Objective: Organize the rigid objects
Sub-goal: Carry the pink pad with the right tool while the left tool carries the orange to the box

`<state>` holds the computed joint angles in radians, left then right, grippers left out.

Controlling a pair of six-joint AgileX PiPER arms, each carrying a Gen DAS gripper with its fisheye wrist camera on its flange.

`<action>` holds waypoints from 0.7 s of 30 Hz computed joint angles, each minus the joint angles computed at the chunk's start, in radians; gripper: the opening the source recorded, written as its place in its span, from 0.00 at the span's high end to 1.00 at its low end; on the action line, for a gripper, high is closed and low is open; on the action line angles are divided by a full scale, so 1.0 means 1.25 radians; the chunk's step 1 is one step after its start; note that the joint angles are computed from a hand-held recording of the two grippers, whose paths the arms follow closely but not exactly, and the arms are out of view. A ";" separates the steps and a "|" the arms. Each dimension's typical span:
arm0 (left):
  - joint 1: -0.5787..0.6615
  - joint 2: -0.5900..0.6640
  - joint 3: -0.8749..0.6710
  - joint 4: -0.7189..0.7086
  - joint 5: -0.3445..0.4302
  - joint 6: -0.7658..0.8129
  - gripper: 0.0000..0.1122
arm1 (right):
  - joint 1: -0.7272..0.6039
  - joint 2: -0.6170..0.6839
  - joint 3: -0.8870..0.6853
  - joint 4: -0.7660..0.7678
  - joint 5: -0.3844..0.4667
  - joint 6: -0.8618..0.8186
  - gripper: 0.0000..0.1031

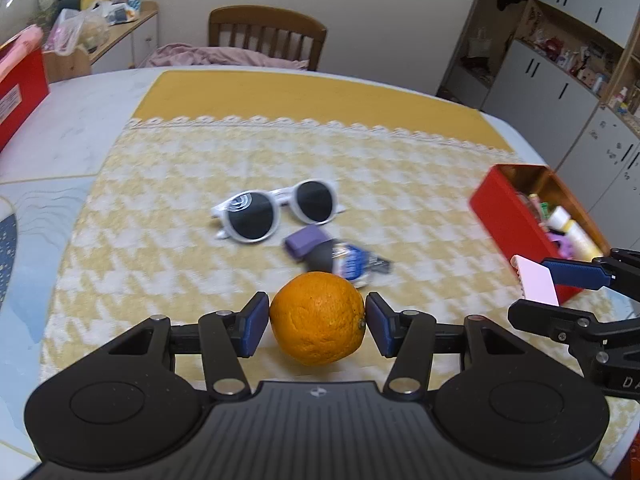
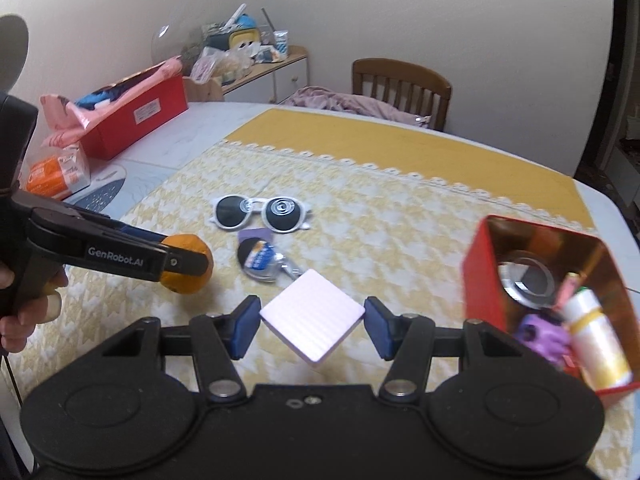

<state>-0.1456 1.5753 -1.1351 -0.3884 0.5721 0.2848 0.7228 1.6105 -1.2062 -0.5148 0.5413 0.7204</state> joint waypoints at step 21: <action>-0.273 0.102 -0.240 0.178 0.058 -0.272 0.53 | -0.254 -0.223 0.153 0.209 -0.022 -0.324 0.46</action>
